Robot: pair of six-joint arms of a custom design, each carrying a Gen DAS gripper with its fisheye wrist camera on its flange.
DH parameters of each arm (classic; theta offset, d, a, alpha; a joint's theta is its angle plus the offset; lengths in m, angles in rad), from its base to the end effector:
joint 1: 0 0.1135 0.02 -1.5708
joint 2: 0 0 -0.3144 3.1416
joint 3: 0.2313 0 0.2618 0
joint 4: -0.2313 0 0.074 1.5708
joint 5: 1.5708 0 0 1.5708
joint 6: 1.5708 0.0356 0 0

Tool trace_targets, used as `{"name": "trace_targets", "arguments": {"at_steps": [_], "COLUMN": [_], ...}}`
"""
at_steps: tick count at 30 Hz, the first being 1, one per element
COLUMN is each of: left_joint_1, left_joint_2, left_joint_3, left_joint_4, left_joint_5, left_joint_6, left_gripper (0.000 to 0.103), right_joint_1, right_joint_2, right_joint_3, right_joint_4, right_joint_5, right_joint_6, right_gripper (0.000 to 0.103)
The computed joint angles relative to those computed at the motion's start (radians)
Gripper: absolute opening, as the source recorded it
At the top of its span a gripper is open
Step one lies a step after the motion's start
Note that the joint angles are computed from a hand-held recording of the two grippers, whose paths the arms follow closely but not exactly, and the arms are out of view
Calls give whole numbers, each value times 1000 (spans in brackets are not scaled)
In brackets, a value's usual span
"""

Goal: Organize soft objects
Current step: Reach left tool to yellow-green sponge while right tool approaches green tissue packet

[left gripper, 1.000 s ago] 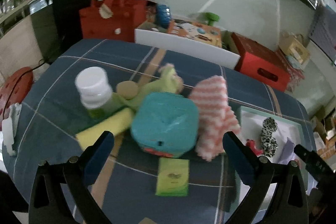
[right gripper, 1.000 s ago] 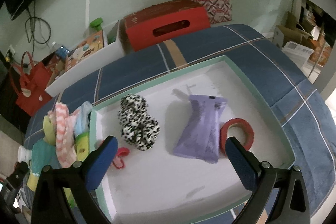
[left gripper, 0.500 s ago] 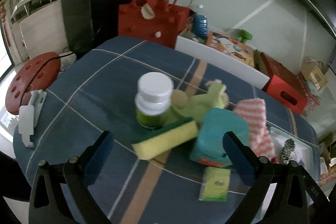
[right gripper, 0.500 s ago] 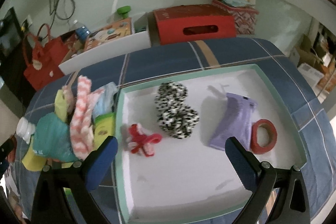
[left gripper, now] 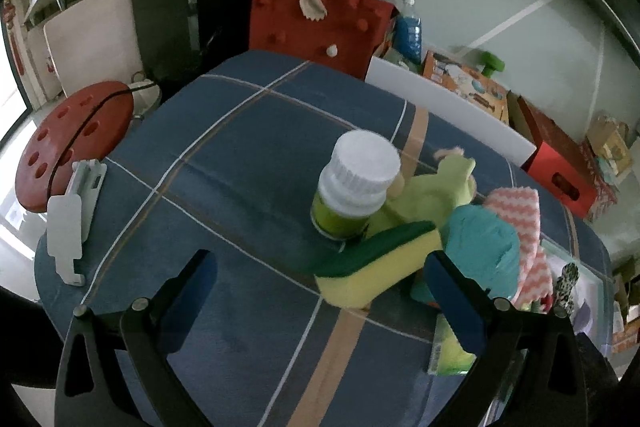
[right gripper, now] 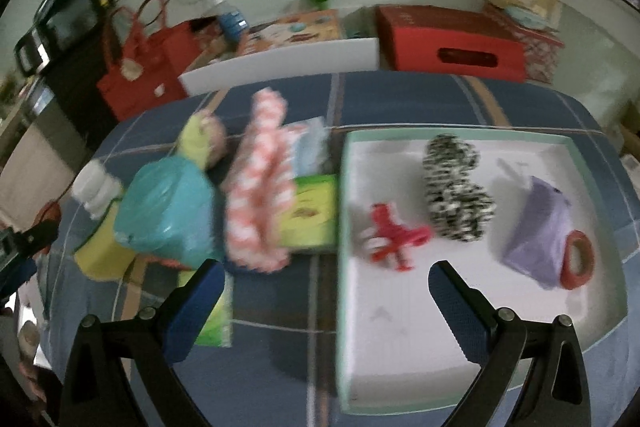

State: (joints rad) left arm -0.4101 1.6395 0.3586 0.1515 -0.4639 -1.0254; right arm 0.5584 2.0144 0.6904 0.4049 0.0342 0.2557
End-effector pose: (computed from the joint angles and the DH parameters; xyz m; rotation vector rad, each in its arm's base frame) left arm 0.2055 -0.0720 0.1044 -0.8871 2.3526 0.0762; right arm 0.2906 0.1801 0.0779 -0.3647 2.4875 0.2968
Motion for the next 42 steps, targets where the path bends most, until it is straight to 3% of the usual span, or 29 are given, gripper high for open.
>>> {"name": "trace_targets", "arguments": {"at_steps": [15, 28, 42], "left_joint_1": [70, 78, 31], "left_joint_2": [84, 157, 259], "left_joint_3": [3, 48, 174], "left_joint_4": [63, 62, -70], "left_joint_5": [135, 180, 58], "left_joint_6": [97, 170, 252], "left_gripper": [103, 103, 103], "right_joint_1": [176, 229, 191], "right_joint_2": [131, 264, 286], "right_joint_3": [124, 277, 279], "right_joint_4": [-94, -211, -180], "right_joint_5": [16, 46, -8], "right_joint_6": [11, 30, 20], "right_gripper": [103, 103, 103]}}
